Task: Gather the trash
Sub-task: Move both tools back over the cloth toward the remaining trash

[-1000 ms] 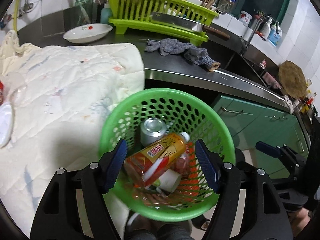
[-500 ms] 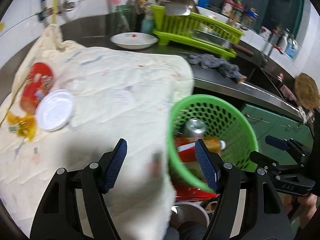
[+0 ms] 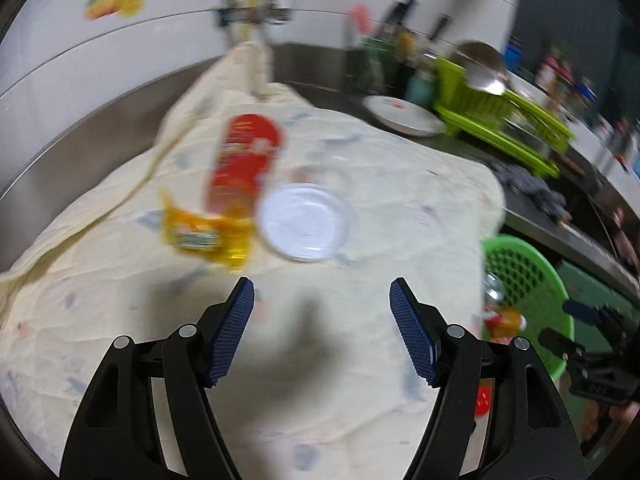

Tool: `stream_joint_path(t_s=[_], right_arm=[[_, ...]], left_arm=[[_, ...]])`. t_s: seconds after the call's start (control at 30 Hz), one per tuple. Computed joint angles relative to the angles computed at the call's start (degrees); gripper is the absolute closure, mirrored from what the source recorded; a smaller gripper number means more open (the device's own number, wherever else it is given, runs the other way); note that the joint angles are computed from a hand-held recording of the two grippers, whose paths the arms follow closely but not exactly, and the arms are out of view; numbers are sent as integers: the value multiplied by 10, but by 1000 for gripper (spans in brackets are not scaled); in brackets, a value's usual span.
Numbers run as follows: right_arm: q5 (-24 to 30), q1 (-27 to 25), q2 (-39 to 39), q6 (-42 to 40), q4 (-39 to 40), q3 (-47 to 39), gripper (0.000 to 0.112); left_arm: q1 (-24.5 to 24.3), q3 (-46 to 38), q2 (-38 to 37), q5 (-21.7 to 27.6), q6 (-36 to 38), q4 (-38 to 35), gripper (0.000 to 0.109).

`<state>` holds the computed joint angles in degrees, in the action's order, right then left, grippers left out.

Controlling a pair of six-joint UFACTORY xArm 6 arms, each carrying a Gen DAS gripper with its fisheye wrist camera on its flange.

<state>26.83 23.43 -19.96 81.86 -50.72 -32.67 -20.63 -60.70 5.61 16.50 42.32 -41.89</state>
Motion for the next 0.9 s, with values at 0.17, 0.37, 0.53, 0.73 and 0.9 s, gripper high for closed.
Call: stream_joint_path(t_s=[0.17,0.37,0.53,0.73,0.9], right_arm=[[-41,-3,76,-30,2,-63,33],[-87,-10,166,-80,21,-145,32],[-108,-11,233,-138,49,-215,32],[-118,-11,308,-239,124,-292,28],[-127,-14,358,-322,202,-340,26]], left_arm=[[48,-45,34,13,-67,28,39],[71,-108,87,34,-132,51,39],[77,-150,126,54,-168,57,39],[79,-190,164,67,-207,83,39],[80,-216,186,76,-221,91,39]])
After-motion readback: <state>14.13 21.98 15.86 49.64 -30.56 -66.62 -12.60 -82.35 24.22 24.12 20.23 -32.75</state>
